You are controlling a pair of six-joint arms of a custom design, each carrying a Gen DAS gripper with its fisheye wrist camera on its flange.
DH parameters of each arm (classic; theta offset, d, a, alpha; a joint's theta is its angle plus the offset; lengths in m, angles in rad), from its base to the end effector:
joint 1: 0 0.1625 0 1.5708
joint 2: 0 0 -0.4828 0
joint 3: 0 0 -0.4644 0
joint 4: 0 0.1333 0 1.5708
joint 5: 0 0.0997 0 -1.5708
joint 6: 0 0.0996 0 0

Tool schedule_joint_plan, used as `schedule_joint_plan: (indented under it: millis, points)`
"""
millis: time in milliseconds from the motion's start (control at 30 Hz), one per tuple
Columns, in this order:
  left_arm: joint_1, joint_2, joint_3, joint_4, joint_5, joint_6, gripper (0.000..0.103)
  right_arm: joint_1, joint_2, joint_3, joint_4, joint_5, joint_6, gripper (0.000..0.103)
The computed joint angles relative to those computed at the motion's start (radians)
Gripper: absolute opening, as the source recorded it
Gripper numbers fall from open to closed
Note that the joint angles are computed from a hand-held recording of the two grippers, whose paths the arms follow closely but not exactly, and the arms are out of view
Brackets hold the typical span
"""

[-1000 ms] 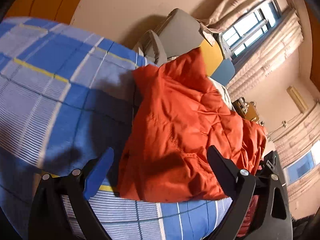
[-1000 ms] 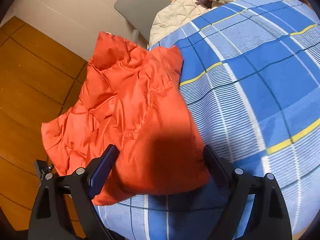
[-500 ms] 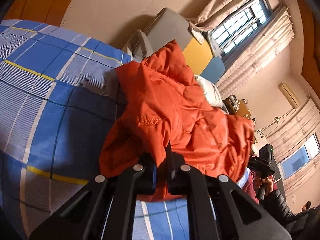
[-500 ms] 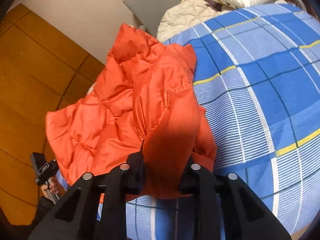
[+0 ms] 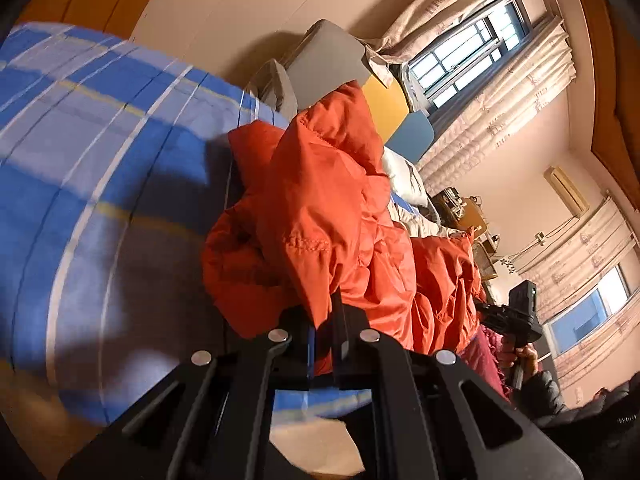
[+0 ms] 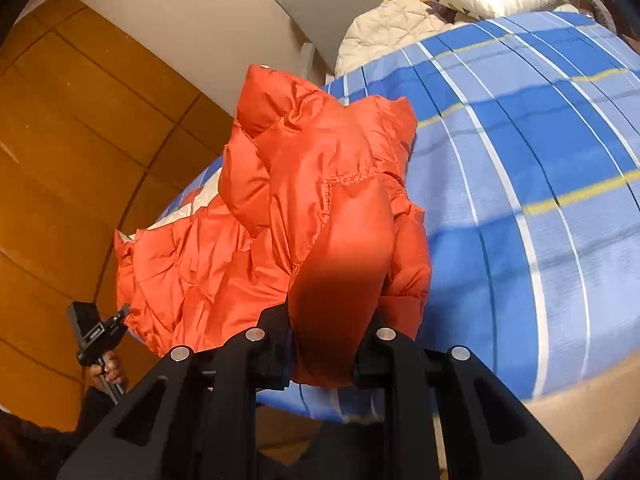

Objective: Fold large clothes

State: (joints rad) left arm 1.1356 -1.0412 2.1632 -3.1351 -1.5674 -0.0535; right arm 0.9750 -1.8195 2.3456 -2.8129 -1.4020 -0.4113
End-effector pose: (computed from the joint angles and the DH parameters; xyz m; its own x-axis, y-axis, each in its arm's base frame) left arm -0.1226 -0.5806 0.1134 -0.9265 0.3758 0.0198 0.3320 0.8408 -0.4276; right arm -0.1129 -0.4338 0.3886 -0.9739 0.1737 0.1462 0.0371 0.7570 -0.6523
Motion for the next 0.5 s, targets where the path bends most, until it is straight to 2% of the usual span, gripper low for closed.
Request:
schedule_joint_plan:
  millis: [100,133,167,200,233,267,300,367,433,500]
  points:
    - [-0.016,-0.029,0.059,-0.005,0.025,-0.025,0.006,-0.029,-0.040,0.029,0.019,0.007,-0.012,0.020]
    - [-0.027,-0.034,0.071,0.000,0.061,-0.031,0.006,-0.031,-0.045,0.034,0.021,-0.006,-0.016,0.020]
    - [-0.030,-0.035,0.075,0.007,0.068,-0.027,0.008,-0.026,-0.045,0.038,0.016,-0.026,-0.019,0.020]
    - [-0.036,-0.038,0.082,0.007,0.081,-0.024,0.015,-0.022,-0.045,0.041,0.006,-0.041,-0.022,0.022]
    - [-0.051,-0.040,0.086,0.002,0.133,-0.031,0.019,-0.010,-0.039,0.042,-0.008,-0.063,-0.020,0.023]
    - [-0.055,-0.044,0.085,0.008,0.143,-0.036,0.030,0.000,-0.032,0.040,-0.021,-0.079,-0.019,0.026]
    - [-0.055,-0.049,0.087,0.000,0.140,-0.037,0.048,0.018,-0.025,0.040,-0.045,-0.108,-0.020,0.032]
    - [-0.080,-0.061,0.099,-0.034,0.204,-0.030,0.061,0.063,-0.004,0.038,-0.095,-0.190,-0.031,0.040]
    - [-0.108,-0.070,0.101,-0.044,0.269,0.003,0.065,0.107,0.013,0.041,-0.151,-0.276,-0.057,0.049]
    - [-0.126,-0.073,0.094,-0.045,0.299,0.045,0.075,0.149,0.027,0.044,-0.210,-0.347,-0.094,0.065]
